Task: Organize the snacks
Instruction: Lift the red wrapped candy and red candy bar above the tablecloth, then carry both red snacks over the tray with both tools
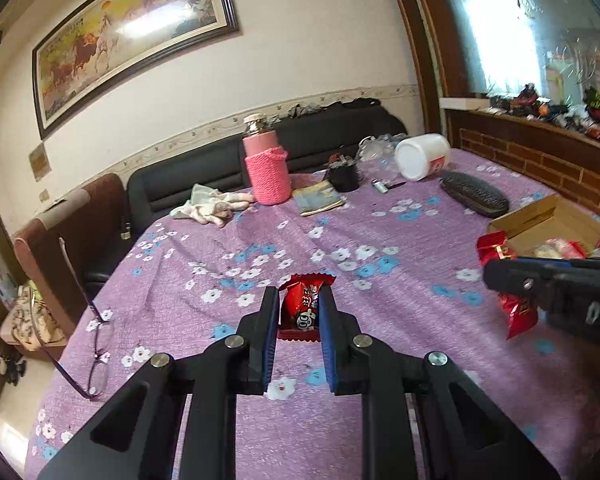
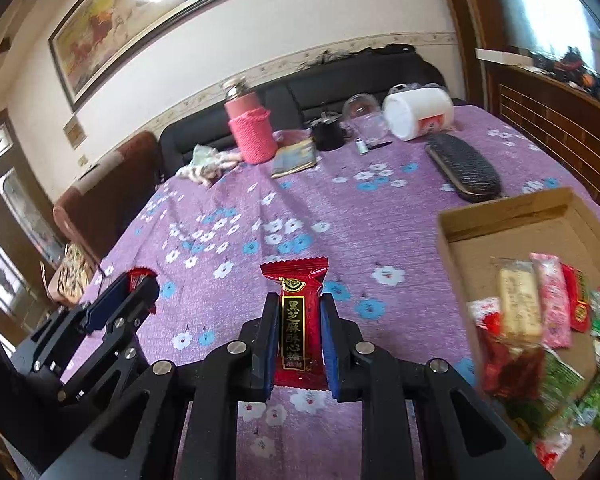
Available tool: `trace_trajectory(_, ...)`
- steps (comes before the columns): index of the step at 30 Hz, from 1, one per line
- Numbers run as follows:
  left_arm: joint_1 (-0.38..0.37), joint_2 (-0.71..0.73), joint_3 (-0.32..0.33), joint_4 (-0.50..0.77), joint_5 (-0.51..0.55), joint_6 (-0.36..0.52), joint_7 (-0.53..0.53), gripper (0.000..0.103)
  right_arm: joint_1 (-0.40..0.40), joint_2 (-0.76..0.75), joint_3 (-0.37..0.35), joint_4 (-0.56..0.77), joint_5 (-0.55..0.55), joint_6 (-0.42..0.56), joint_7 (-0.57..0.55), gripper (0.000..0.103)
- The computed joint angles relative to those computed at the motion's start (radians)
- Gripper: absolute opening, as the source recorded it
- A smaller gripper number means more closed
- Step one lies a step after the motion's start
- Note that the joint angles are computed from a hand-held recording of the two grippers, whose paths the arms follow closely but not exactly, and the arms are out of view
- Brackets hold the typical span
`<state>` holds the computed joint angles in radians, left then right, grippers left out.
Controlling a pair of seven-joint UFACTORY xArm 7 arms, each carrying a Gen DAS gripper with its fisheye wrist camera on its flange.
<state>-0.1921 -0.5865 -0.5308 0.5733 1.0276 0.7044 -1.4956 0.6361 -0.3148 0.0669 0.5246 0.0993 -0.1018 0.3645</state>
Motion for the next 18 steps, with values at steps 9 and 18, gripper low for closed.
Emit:
trace_trajectory(9, -0.024, -0.028, 0.019, -0.018, -0.037, -0.144, 0.036, 0.019, -0.066, -0.392, -0.062, -0.271, 0.014, 0.090, 0.021, 0.020)
trace_trajectory(18, -0.044, 0.008, -0.019, 0.038, -0.205, -0.289, 0.184, 0.019, -0.263, -0.778, -0.170, -0.441, 0.036, 0.297, -0.077, 0.020)
